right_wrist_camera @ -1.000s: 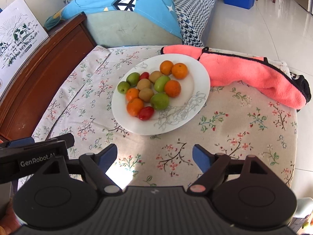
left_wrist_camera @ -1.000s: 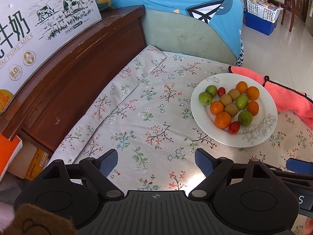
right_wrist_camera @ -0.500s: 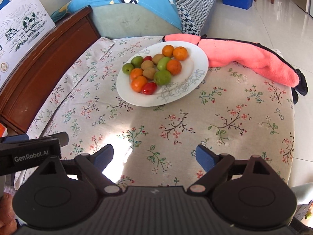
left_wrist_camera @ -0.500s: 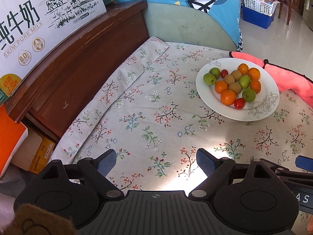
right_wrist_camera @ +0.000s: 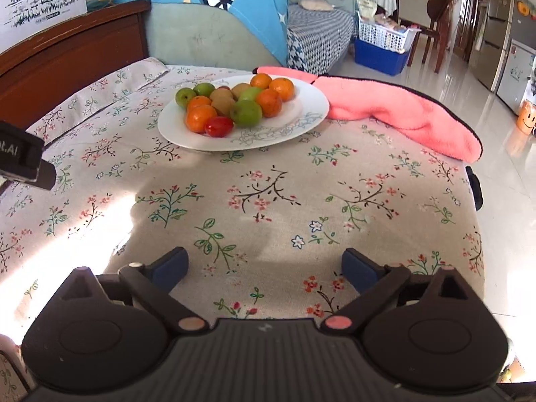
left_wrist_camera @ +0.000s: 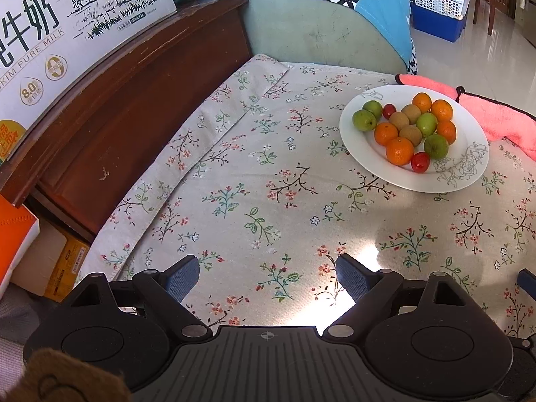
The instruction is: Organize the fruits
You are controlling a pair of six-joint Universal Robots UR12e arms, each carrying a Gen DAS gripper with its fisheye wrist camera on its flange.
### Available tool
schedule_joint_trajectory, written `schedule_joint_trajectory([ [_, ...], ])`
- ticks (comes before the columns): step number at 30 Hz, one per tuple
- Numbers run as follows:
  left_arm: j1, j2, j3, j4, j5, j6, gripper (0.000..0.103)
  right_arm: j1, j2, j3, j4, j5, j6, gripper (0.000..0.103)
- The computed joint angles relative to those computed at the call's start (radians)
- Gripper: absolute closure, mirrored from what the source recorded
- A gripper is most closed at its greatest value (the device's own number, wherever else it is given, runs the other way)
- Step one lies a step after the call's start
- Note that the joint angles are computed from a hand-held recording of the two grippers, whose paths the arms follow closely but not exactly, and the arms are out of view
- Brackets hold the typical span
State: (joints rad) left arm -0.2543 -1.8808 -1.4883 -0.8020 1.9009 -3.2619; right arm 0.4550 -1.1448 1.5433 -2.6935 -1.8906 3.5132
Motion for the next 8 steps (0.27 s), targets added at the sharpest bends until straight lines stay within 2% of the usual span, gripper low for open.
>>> schedule_joint_trajectory([
  [2,0.002,0.001,-0.003,0.006,-0.006,0.002,0.013,0.005,0.007,0.012,-0.053,-0.018,0.017,0.000],
  [5,0.003,0.001,-0.008,0.019,-0.008,0.005,0.013,0.017,0.028,0.023,-0.156,-0.060,-0.021,0.001],
  [8,0.005,-0.001,-0.006,0.012,-0.015,0.004,0.013,0.023,0.039,0.019,-0.184,-0.081,-0.016,0.001],
])
